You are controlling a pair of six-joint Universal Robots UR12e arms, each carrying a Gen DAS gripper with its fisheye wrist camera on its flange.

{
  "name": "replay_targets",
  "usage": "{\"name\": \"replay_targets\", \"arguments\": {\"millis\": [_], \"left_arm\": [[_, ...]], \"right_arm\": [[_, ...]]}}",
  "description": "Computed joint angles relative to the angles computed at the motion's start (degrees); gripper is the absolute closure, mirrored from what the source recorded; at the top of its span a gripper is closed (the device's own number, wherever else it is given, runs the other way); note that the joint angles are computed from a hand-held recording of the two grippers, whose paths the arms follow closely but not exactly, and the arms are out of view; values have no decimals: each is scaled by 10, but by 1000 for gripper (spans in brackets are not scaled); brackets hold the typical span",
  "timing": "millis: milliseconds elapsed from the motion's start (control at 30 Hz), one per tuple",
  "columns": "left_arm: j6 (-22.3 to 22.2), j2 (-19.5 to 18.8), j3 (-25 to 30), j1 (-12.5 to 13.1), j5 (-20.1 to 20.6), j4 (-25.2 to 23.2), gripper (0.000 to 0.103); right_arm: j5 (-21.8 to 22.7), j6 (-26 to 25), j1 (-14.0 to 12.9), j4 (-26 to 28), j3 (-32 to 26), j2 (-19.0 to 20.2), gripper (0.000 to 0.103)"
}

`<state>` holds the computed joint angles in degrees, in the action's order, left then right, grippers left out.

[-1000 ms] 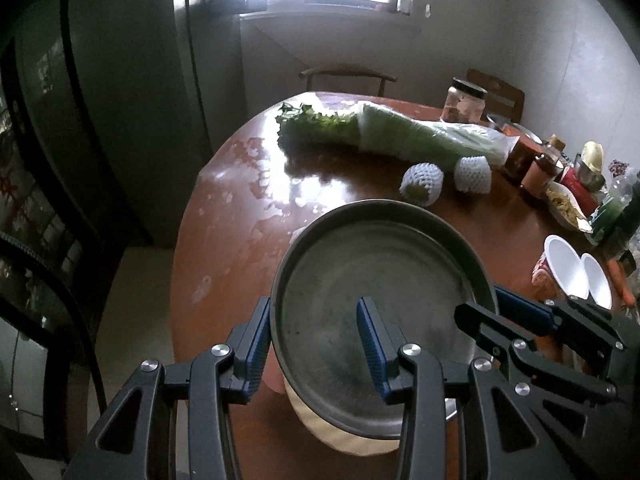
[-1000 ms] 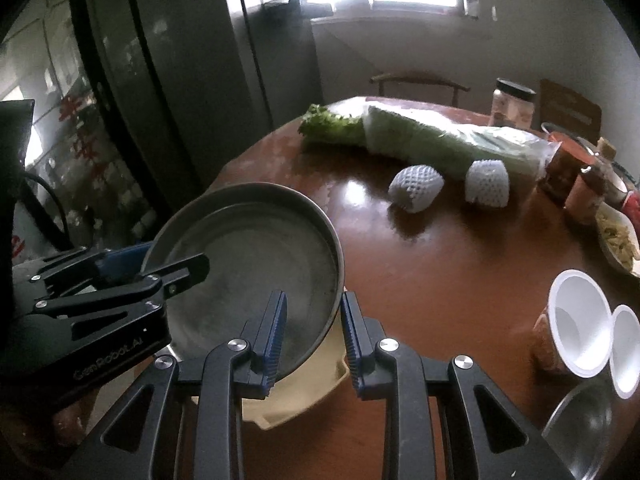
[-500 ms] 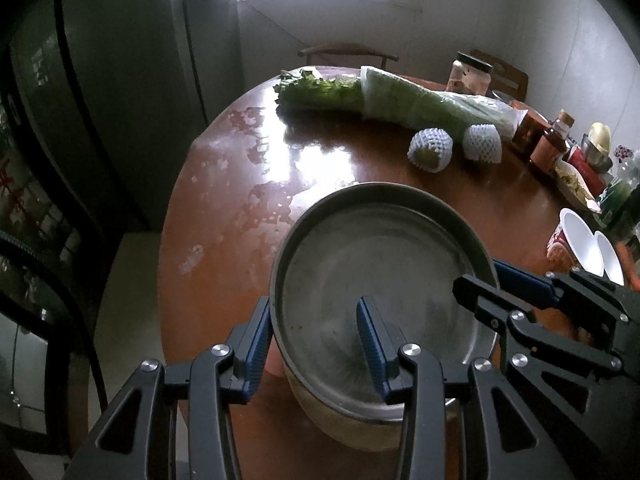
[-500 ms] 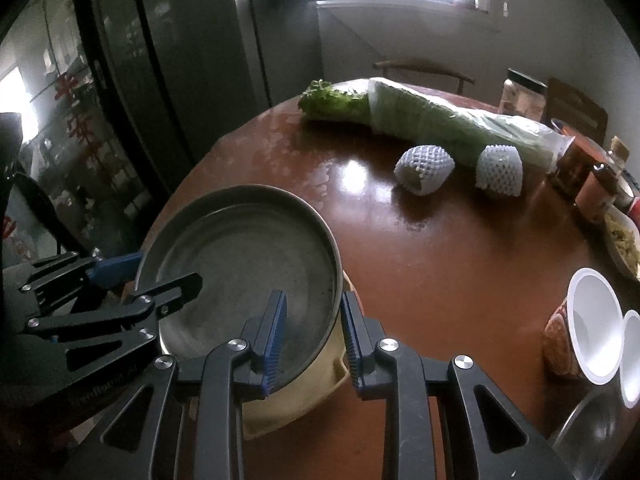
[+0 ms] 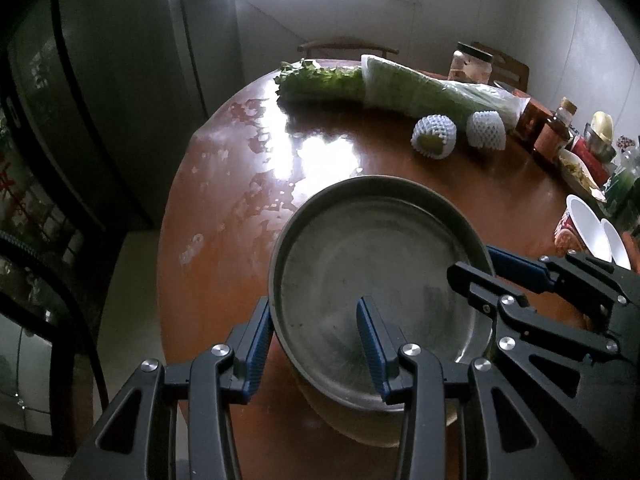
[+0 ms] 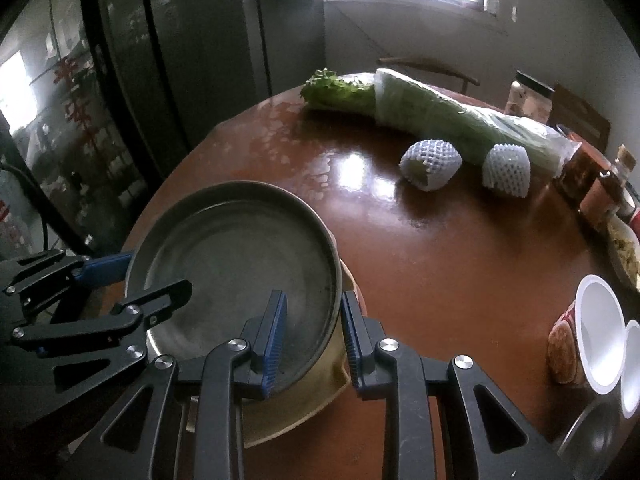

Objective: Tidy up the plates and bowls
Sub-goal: 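Carry the steel plate over and lower it onto the shell plate, then open the left tool to release the flat steel plate on the stack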

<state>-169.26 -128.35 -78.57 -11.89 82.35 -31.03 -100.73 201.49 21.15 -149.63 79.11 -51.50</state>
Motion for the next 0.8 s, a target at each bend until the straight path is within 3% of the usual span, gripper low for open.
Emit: {"name": "replay_targets", "arguments": {"millis": [800], "left_arm": [[19, 4, -12, 1, -9, -1, 60]], "right_arm": [[-12, -8, 3, 2, 2, 1, 75]]}}
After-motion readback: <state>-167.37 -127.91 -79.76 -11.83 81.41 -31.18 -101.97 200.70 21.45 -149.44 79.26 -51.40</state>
